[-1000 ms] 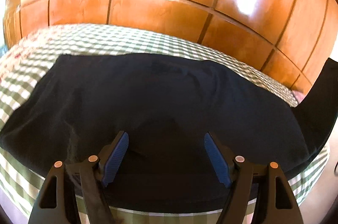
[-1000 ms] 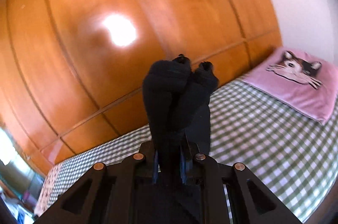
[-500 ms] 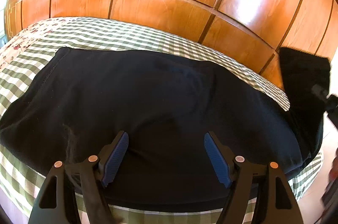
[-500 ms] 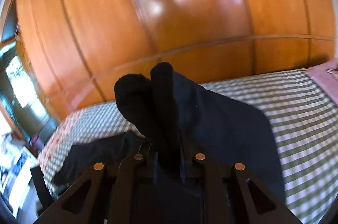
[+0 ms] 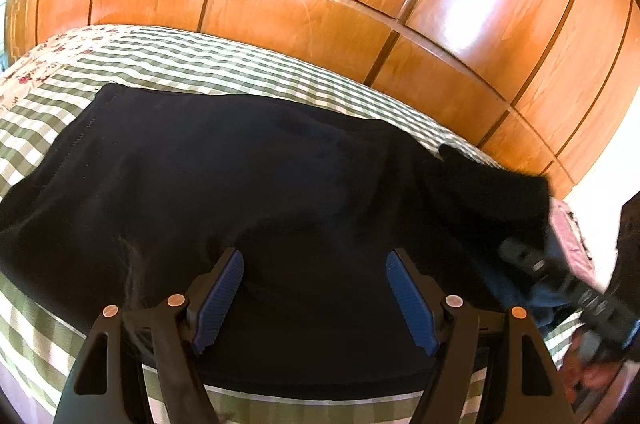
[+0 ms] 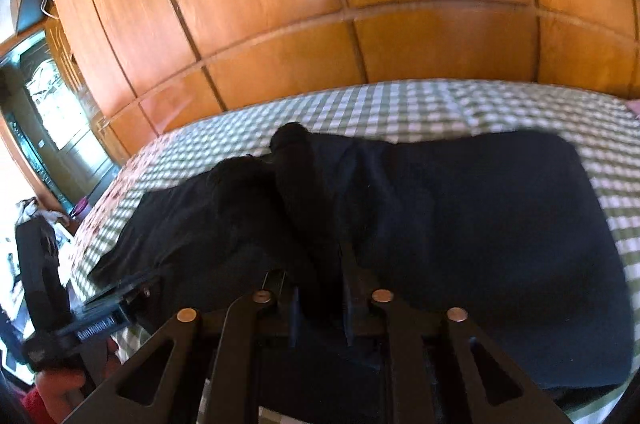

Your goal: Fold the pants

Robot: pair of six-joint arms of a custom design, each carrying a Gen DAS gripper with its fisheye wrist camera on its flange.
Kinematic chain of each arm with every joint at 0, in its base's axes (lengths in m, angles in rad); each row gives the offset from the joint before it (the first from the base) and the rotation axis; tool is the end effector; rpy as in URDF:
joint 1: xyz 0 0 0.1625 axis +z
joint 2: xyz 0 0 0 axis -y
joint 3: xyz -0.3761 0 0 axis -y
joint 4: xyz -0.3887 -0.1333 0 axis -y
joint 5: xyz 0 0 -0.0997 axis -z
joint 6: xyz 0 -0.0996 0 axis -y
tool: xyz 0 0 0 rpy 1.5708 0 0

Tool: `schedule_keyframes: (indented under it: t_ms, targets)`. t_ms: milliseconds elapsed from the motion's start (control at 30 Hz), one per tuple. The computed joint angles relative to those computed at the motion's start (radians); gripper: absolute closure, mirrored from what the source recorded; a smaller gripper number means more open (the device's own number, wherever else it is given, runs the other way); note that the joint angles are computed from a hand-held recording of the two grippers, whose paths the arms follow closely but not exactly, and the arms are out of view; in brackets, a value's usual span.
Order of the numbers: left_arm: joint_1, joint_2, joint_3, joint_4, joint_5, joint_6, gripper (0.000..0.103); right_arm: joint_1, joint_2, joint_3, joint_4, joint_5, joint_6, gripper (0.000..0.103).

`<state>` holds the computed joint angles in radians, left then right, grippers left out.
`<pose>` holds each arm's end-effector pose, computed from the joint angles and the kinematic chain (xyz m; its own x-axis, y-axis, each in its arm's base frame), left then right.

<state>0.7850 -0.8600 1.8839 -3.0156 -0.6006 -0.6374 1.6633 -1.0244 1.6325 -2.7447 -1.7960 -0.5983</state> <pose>-0.2449 -0.5493 0.1049 -0.8969 -0.2541 -0.3620 0.1393 0.6146 -0.7765 0.1707 -0.6376 0.2333 -0.7672 -0.4493 0.4577 -0.6173 0.7110 -0.3368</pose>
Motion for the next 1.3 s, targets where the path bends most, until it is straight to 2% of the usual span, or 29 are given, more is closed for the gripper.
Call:
schedule_keyframes:
  t_ms: [67,100,133,233,267,333,467,633,733,800,833,867,900,933,967,1033,1067,1100,1133,1167,1200,1300]
  targets:
    - [0.001,0.003,-0.001,-0.037,-0.028,0.019,0.028,-0.007,-0.007,0.007,0.044,0.002,-0.015,0.069]
    - [0.004,0.004,-0.001,-0.064,-0.057,0.031,0.027,-0.016,-0.020,0.008,0.084,0.025,-0.021,0.056]
    - [0.006,0.005,-0.003,-0.077,-0.076,0.033,0.027,-0.026,-0.038,0.018,0.111,0.052,-0.030,0.047]
    - [0.022,0.012,-0.013,-0.151,-0.187,0.036,0.027,-0.058,-0.109,0.069,0.139,0.142,-0.059,0.046]
    - [0.026,0.017,-0.020,-0.168,-0.219,0.028,0.027,-0.078,-0.142,0.082,0.169,0.194,-0.060,0.046]
    - [0.034,0.036,-0.041,-0.211,-0.280,0.021,0.024,-0.103,-0.185,0.095,0.197,0.241,-0.052,0.046]
    - [0.048,0.088,-0.122,-0.201,-0.320,0.011,0.020,-0.148,-0.252,0.108,0.231,0.269,-0.007,0.046]
    - [0.078,0.138,-0.240,-0.051,-0.345,-0.027,0.020,-0.225,-0.291,0.097,0.276,0.321,0.123,0.046]
    - [0.092,0.169,-0.306,0.041,-0.357,-0.033,0.027,-0.259,-0.298,0.107,0.255,0.346,0.188,0.046]
    - [0.098,0.187,-0.342,0.094,-0.376,-0.043,0.048,-0.279,-0.294,0.108,0.235,0.380,0.241,0.046]
    - [0.099,0.194,-0.354,0.111,-0.385,-0.046,0.055,-0.291,-0.293,0.105,0.227,0.405,0.267,0.046]
    - [0.104,0.192,-0.352,0.107,-0.402,-0.035,0.072,-0.304,-0.287,0.106,0.199,0.432,0.309,0.046]
    - [0.104,0.199,-0.360,0.107,-0.418,-0.023,0.077,-0.311,-0.285,0.106,0.175,0.446,0.341,0.046]
    - [0.099,0.203,-0.366,0.117,-0.403,-0.023,0.079,-0.322,-0.280,0.106,0.148,0.465,0.384,0.045]
    - [0.095,0.204,-0.367,0.119,-0.394,-0.016,0.085,-0.333,-0.271,0.103,0.126,0.480,0.436,0.044]
    - [0.085,0.193,-0.354,0.099,-0.385,-0.008,0.088,-0.365,-0.249,0.095,0.099,0.545,0.575,0.044]
    - [0.079,0.184,-0.340,0.067,-0.382,-0.012,0.089,-0.376,-0.252,0.100,0.081,0.568,0.615,0.044]
    - [0.073,0.171,-0.320,0.015,-0.384,-0.014,0.089,-0.381,-0.251,0.115,0.021,0.573,0.671,0.046]
    - [0.067,0.162,-0.307,-0.020,-0.381,-0.010,0.089,-0.381,-0.254,0.129,-0.040,0.559,0.713,0.053]
    - [0.055,0.149,-0.290,-0.060,-0.367,0.001,0.089,-0.382,-0.258,0.141,-0.084,0.553,0.740,0.058]
    - [0.046,0.140,-0.281,-0.078,-0.359,0.013,0.089,-0.385,-0.260,0.145,-0.098,0.557,0.754,0.068]
    - [0.012,0.108,-0.234,-0.118,-0.338,0.040,0.090,-0.384,-0.267,0.156,-0.098,0.529,0.758,0.071]
